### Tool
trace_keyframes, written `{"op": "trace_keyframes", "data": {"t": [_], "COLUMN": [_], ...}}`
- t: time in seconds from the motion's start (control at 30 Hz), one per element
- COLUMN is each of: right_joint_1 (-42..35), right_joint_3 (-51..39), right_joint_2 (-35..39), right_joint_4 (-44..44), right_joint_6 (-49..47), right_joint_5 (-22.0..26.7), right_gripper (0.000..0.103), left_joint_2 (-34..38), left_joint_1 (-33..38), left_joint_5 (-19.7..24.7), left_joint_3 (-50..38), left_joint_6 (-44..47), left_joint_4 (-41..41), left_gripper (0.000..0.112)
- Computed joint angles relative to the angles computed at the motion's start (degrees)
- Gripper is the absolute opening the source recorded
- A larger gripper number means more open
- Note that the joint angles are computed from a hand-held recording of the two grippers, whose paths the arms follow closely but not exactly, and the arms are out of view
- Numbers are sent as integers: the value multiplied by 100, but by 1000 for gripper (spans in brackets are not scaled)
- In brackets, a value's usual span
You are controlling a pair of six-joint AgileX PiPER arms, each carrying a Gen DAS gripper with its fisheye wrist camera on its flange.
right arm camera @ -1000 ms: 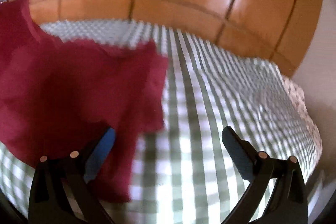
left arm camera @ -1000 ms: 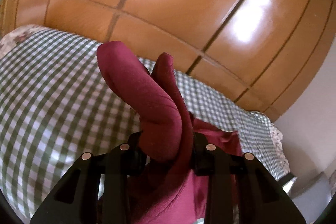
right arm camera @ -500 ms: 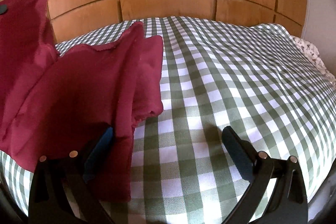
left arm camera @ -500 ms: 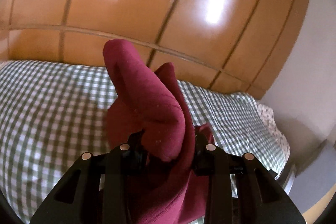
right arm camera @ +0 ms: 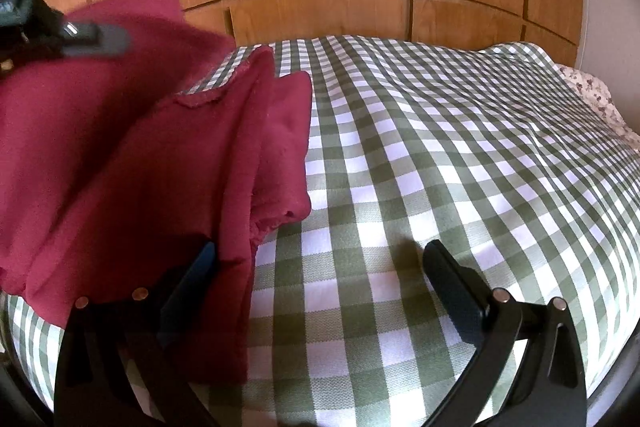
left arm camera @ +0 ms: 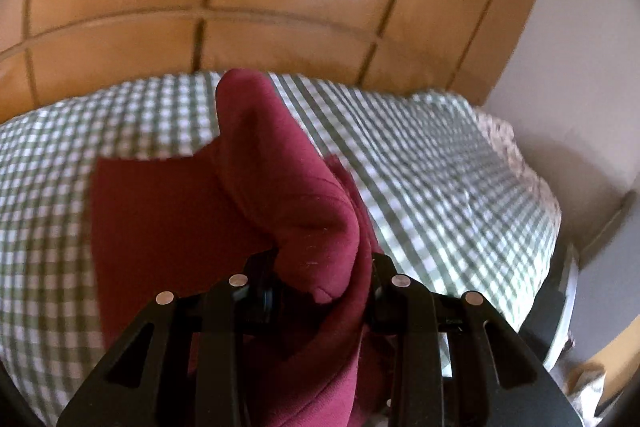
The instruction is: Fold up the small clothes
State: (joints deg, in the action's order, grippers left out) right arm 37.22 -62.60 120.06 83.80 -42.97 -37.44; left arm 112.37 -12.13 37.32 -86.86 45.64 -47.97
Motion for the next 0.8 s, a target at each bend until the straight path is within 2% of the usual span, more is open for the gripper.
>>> {"op": "trace_keyframes", "data": {"t": [0.1,0.13,0.2,0.27,0.3,0.33,0.4,0.5,0.57,0.7,0.77,0.8], "right_joint_1": [-7,-5,-15,-18,-19,-19,-27,-115,-153,41,61,11], "right_joint_3": [35,41,53,59,60,64,56,-8,-28,61,204,339], "right_joint_2": [6,8,14,19,20,20,13,-92,-207,-628,-935,-1163], "right_joint_4": [-128,-153,-204,-231,-234,-237,-199,128,387,792,792,680], "right_joint_6": [124,147,182,204,205,212,159,-410,-899,-1584,-1507,-1277], "right_joint_5": [-4,-8,-4,-7,-5,-1,30,260,318,-329,-402,-249], "right_gripper": [101,101,101,101,101,101,101,101,101,101,101,101], "left_joint_2": [81,135,166,63,35,-54,-242,-549,-635,-452,-258,-166], "left_joint_1": [-231,-287,-230,42,166,352,627,1069,1396,1956,2158,2247], "left_joint_5": [-263,-180,143,677,905,1136,1209,811,425,-131,-52,40], "left_joint_3": [178,171,206,383,436,537,790,1191,1343,1367,1261,1244], "left_joint_6": [203,298,724,1408,1590,1791,2124,2441,2358,1827,1510,1447], "left_joint_4": [118,185,-121,-901,-1134,-1440,-1890,-2427,-2586,-2399,-2159,-2118], "left_gripper": [32,38,48,59,68,72,72,78,78,78,78,78]}}
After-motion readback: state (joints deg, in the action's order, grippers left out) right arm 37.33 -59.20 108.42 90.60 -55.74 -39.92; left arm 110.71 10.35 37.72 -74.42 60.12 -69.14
